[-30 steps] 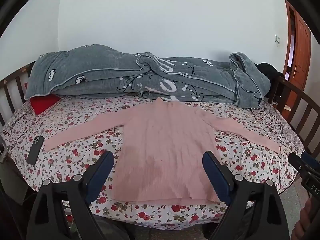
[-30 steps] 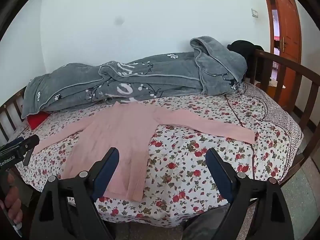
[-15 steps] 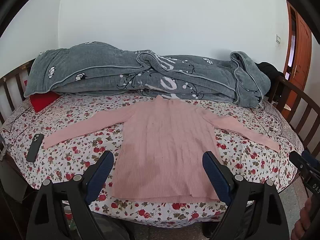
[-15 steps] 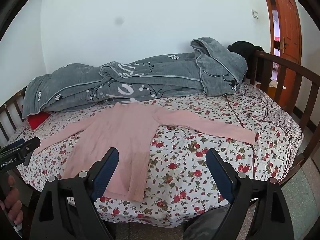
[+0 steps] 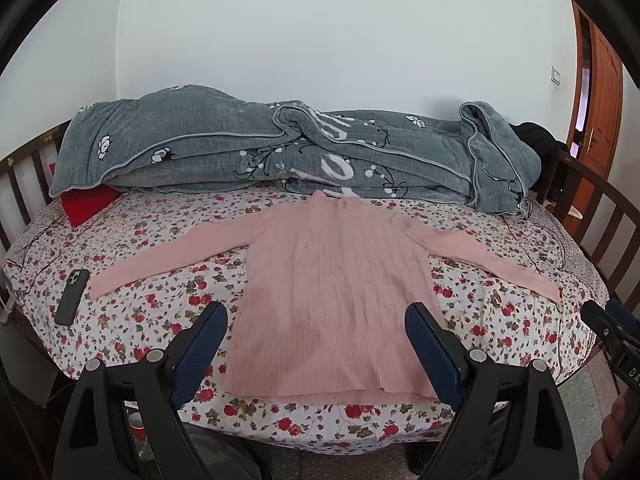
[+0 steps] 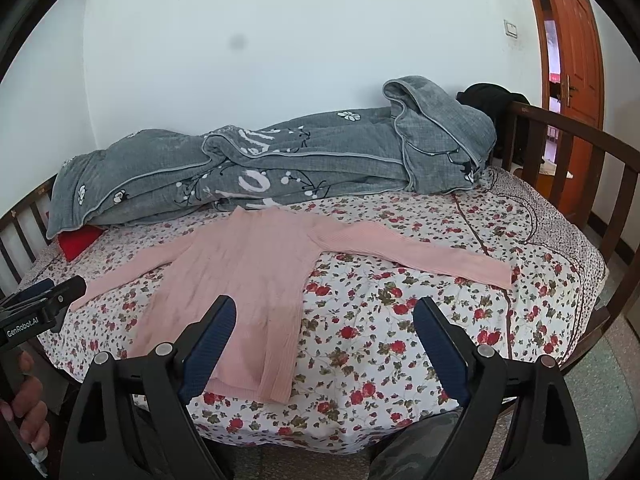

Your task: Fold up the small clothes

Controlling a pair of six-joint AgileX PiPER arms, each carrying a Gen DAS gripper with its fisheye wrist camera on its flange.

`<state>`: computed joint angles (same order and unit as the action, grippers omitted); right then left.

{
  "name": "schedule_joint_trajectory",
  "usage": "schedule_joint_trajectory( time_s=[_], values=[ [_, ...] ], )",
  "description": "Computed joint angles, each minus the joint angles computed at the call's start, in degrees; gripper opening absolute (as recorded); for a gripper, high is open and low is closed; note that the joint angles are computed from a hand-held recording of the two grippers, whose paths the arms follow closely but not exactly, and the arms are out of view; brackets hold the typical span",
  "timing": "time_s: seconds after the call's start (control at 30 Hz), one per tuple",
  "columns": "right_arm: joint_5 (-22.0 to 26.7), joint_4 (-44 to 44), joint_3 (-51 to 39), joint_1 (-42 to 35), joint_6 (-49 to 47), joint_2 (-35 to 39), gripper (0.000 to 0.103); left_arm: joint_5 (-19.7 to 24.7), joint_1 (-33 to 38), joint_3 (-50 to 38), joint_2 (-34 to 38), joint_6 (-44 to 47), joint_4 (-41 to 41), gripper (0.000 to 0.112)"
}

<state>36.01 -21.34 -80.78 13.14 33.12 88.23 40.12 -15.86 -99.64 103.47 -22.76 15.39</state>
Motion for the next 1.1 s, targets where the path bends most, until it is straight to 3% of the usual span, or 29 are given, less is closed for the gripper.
schedule_joint_trajectory(
  time_s=[1.1],
  values=[
    [-1.16,0.27,1.71,-0.49,-0.53,-2.11,0.091,-0.61,-2.11,1.1,-1.27,-2.37,3.16,0.09]
  ],
)
